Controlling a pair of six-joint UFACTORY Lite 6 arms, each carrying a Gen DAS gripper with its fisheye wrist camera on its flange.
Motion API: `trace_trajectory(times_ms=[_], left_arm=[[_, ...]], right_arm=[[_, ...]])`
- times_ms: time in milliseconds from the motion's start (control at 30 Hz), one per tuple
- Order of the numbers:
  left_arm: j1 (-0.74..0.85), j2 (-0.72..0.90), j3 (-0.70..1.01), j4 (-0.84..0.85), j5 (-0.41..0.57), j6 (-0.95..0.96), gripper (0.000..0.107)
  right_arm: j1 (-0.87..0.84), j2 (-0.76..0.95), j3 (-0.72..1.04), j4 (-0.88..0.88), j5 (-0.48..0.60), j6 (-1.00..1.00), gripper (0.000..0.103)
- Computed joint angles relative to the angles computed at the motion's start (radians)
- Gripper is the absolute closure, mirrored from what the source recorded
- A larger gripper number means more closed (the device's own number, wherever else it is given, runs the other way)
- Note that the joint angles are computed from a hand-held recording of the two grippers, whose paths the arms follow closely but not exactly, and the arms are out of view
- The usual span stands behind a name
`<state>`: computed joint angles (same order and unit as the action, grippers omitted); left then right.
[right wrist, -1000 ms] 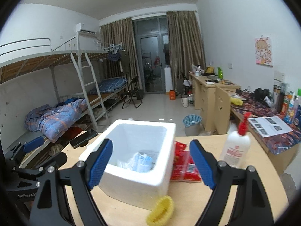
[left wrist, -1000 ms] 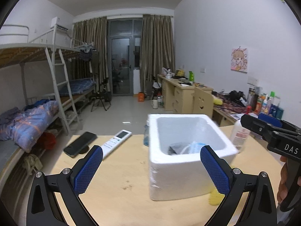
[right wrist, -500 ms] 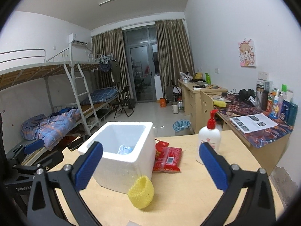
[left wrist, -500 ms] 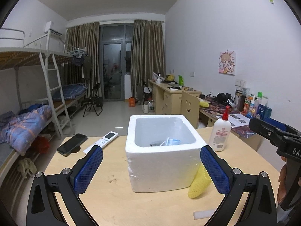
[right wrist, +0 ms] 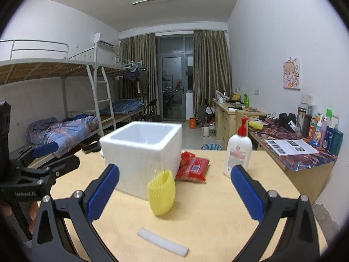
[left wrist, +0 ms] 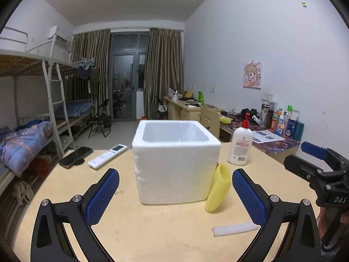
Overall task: Organize soft objects
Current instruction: 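Move both tools back toward the yellow net sleeve and white foam stick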
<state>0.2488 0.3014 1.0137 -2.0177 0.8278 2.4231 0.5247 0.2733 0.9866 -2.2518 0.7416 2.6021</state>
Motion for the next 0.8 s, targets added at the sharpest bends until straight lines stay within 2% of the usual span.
trace_trajectory(times_ms=[233,467,800], left_arm=[[0.028,0.071,-0.033,-0.018,0.070,0.034,0.004],[0.016,0.155,0.006,-0.023,0.025,0.037,0.004],[-0.022,0.208,0.063,-0.035,-0.017,0.062,0.004]], right_arm=[[0.008,0.021,-0.086,-0.086,0.043,0.131,0.000],[0.000,0.077,-0.093,-0.155,0.047,0.237,0.000],[-0.050,0.181,0.035,-0.195,-0.041,0.251,0.000]])
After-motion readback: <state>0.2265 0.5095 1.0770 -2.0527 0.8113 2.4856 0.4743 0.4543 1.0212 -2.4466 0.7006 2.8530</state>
